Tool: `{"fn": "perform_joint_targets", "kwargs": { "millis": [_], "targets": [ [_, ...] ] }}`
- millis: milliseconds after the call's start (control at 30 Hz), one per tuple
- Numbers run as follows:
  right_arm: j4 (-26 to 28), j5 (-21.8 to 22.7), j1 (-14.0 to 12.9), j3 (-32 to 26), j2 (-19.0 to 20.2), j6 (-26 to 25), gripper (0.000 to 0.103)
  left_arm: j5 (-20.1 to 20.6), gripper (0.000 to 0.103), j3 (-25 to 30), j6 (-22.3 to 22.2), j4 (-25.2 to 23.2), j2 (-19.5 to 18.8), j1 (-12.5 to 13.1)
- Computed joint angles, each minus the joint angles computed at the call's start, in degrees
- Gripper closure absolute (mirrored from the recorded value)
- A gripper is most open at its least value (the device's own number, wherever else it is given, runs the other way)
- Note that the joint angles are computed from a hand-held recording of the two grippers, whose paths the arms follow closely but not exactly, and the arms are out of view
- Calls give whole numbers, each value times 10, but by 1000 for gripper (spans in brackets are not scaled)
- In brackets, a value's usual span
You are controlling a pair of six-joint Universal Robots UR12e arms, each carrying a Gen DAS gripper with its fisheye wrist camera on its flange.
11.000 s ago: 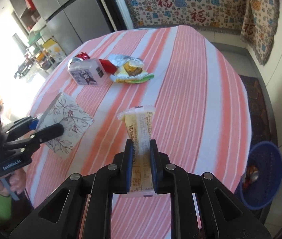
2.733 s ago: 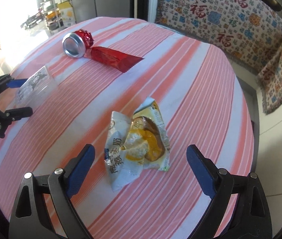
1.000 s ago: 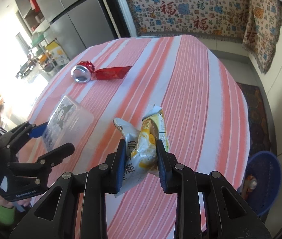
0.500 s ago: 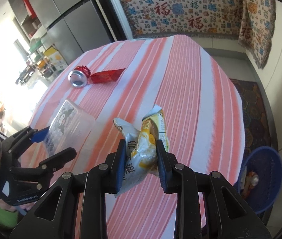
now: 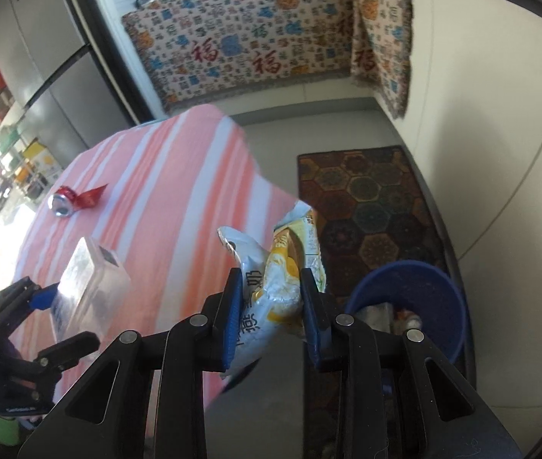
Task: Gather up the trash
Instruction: 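Carry the plastic box and foil bag over the wastebasket and open both tools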
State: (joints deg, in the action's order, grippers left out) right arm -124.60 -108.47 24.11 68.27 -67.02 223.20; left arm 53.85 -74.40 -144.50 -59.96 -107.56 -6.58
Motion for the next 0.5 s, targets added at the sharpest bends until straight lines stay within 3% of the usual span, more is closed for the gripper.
{"fn": "perform_joint_targets", "kwargs": {
  "millis": [167, 333, 500],
  "targets": [
    [-6, -18, -18, 64, -41, 46, 74, -15, 41, 28, 3, -20, -21, -39],
    [-17, -14, -38, 124, -74, 86, 74, -31, 41, 75, 22, -97, -56, -73],
    [-36, 0, -60, 175, -96, 114, 74, -13, 41, 101, 14, -117, -88, -107]
  ]
}}
